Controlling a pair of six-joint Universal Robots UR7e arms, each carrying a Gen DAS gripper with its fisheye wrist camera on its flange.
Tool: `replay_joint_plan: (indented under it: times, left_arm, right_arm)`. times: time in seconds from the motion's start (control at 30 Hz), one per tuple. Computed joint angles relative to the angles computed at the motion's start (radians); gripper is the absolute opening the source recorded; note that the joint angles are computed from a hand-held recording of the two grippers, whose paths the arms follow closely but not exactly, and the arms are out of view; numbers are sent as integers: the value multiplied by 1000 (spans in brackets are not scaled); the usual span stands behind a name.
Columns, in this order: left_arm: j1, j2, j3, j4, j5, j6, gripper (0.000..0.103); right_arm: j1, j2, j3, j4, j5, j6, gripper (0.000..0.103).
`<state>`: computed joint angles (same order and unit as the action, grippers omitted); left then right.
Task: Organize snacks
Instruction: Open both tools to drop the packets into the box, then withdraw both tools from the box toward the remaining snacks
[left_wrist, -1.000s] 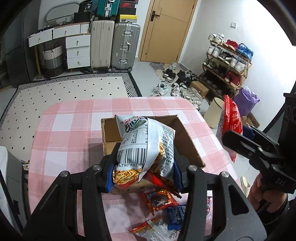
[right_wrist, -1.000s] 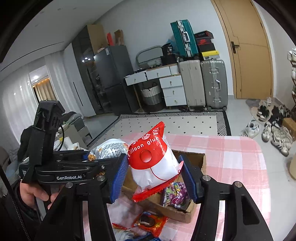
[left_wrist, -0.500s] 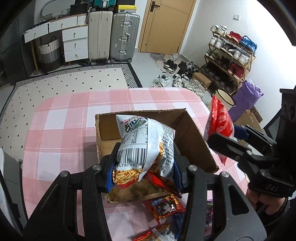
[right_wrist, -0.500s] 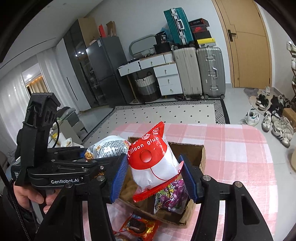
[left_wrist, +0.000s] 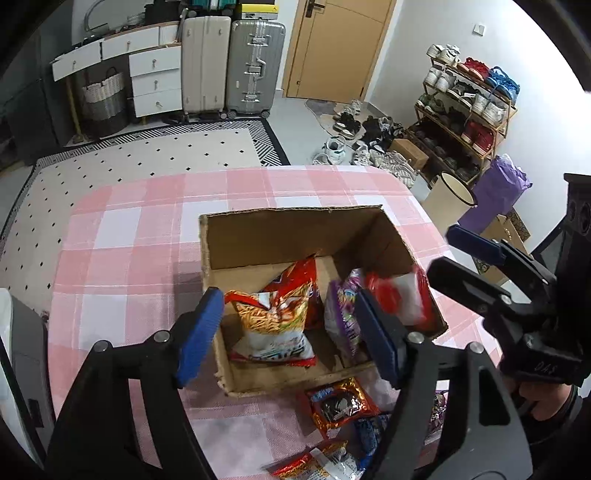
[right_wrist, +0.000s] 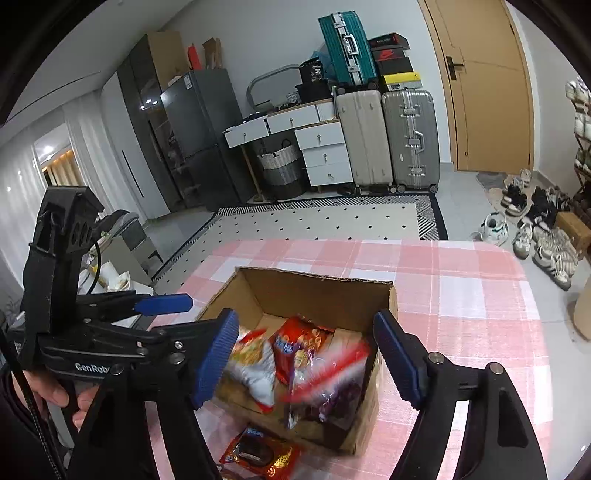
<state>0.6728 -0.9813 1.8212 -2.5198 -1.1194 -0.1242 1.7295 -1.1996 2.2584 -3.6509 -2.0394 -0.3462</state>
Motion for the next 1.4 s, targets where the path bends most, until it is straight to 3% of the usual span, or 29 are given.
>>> replay_joint_plan:
  times: [0.33, 0.5, 0.63, 0.93, 1.2, 1.4]
  left_arm:
    - [-45, -86, 73, -22, 33, -12, 72]
    - [-85, -146, 111, -20, 45, -37, 72]
    - [-127, -208, 152, -23, 69, -53, 79]
    - [-210, -352, 248, 23, 85, -117, 82]
    - [-303, -495, 352, 54, 121, -182, 85]
    - [-377, -584, 403, 105, 124, -238, 94]
  right_arm:
    - [52, -38, 52, -49, -27, -22, 83]
    - [117, -34, 83, -110, -91, -44, 83]
    - [174, -32, 110, -151, -133, -62, 84]
    - [320, -19, 177, -268, -203, -69, 96]
    - [446, 20, 212, -348, -329, -49, 101]
    - [489, 20, 251, -362, -350, 13, 101]
